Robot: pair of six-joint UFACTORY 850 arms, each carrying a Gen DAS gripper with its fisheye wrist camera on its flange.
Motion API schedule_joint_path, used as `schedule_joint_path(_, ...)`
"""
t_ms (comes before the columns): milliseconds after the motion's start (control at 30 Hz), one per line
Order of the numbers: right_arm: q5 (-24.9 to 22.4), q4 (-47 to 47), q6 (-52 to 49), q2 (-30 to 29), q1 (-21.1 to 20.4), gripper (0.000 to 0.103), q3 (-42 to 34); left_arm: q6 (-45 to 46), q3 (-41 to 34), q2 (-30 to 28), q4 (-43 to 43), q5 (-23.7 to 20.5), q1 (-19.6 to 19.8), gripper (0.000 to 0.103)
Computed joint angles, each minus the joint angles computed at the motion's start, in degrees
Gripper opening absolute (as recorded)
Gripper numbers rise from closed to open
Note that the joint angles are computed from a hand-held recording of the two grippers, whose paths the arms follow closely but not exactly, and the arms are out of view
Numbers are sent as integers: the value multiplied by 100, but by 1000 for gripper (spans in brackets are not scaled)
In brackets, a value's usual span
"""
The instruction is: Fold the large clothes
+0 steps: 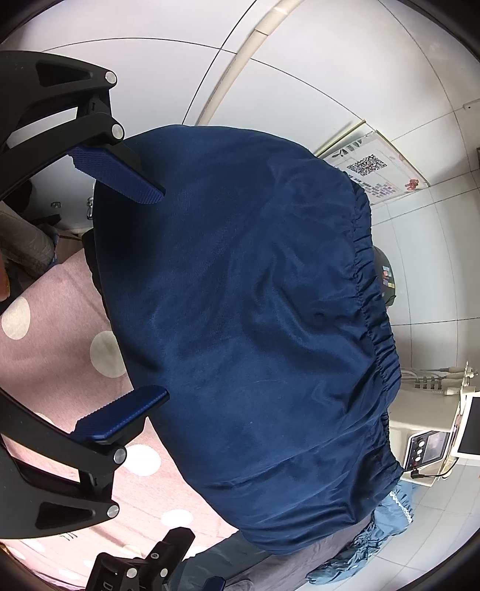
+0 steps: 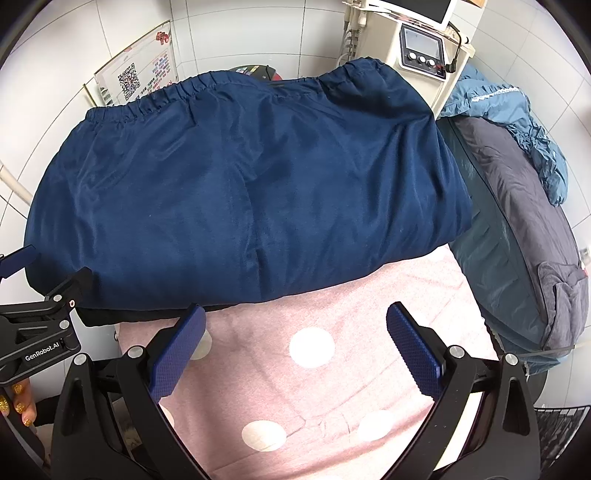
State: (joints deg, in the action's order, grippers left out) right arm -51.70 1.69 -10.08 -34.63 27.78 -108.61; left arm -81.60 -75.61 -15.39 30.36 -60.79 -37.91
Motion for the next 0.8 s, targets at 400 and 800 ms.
schedule_joint_path(400,0,-13,16,8,22,97,35,-144,90,66,138,158,-7,97)
schedule_joint_path(800,-19,-11,-15,7,38,97,36,76,37,27,-81,176,53,96)
